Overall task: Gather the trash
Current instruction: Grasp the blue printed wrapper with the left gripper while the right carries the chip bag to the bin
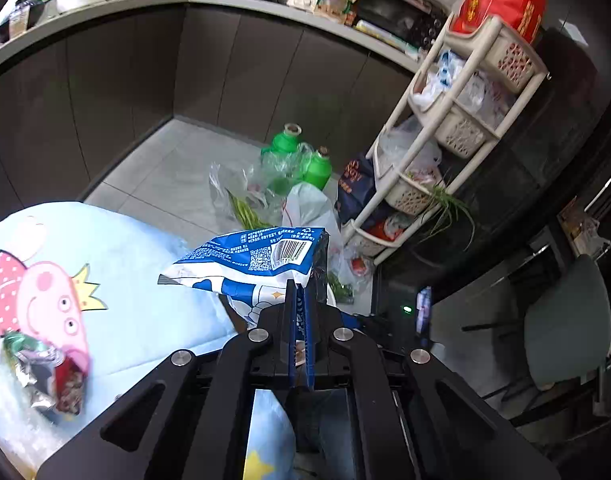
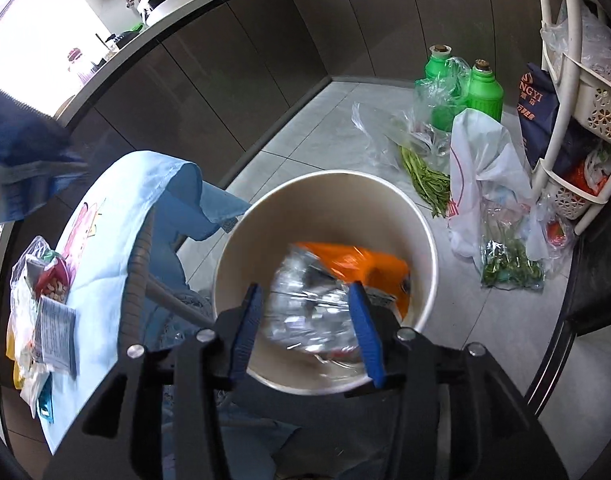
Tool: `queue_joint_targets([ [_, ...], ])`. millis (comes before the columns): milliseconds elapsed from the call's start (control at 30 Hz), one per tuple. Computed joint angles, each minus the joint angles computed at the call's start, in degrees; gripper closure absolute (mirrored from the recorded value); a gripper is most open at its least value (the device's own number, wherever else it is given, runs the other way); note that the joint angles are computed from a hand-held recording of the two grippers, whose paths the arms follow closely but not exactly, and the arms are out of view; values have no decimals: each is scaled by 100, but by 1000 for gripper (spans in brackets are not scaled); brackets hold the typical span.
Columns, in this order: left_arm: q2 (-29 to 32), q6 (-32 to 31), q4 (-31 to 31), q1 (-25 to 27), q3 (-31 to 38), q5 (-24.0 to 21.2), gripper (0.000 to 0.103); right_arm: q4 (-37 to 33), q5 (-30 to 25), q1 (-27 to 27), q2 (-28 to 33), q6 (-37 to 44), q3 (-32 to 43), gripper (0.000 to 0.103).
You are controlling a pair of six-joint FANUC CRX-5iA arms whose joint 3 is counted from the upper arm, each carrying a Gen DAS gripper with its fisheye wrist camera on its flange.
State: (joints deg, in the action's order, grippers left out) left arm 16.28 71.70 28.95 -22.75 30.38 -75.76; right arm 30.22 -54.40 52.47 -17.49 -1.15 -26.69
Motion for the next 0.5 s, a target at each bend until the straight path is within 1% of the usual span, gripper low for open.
queue_joint_targets([
  [133,289,45,-185,-172,200,-72,100,111,-103,120,-264,-123,-210,57],
  [200,502,107,-245,-265,387,-181,100,135,-255,212,-368,-151,-257,57],
  [367,979,272,-630,-519,880,-454,100,130,-431,302,-507,-200,-336,57],
  [500,1170,296,-948,-696,1029,-426,99,85,-396,286,-550,-211,-381,57],
])
